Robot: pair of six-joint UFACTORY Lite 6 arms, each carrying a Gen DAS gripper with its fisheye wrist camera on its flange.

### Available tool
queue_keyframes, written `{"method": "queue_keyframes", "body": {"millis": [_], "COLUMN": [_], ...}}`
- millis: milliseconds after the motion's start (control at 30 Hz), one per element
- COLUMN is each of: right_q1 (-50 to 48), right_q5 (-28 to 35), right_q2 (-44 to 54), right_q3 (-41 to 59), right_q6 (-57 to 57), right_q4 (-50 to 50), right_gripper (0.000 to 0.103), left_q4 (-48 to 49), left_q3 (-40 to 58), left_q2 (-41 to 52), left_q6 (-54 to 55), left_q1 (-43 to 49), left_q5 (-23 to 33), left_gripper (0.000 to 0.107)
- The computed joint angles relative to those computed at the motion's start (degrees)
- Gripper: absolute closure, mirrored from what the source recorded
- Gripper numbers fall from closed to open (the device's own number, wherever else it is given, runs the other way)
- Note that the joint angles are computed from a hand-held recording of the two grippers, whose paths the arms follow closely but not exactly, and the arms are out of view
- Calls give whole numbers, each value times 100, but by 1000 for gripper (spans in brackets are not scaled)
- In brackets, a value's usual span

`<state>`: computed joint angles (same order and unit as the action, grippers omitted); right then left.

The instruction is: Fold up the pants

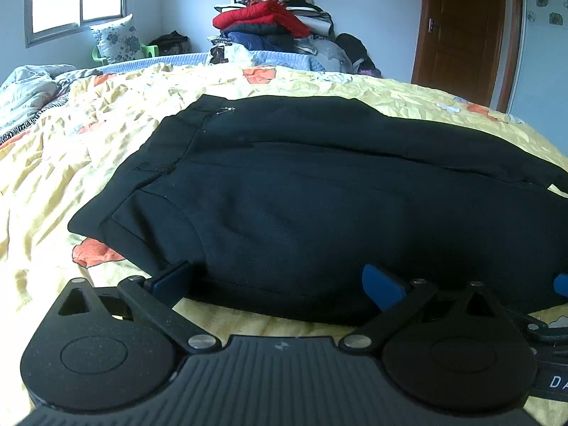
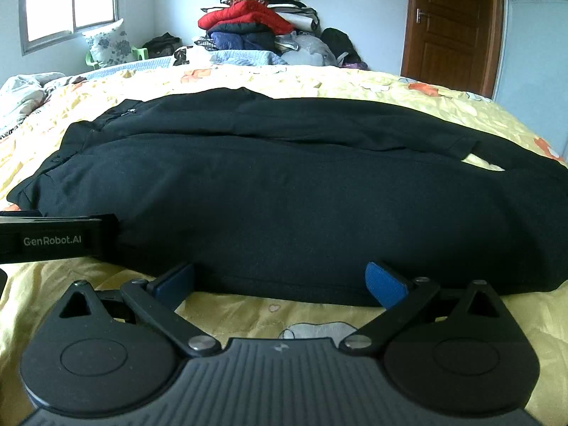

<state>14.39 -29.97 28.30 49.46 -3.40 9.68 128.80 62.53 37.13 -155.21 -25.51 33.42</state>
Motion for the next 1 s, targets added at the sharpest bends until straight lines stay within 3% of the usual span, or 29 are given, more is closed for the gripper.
{"method": "queue_keyframes", "body": {"millis": [1000], "right_q1": [7], "right_q5": [-15], "right_q2": [7], "right_q3": [-2], "right_q6": [10], "right_q4": [10], "right_gripper": [0], "left_q4": [-111], "left_q3": [53], "left_q2": [-13], "left_q6": [105], "left_q1": [-14], "left_q5": [-49], "left_gripper": [4]}}
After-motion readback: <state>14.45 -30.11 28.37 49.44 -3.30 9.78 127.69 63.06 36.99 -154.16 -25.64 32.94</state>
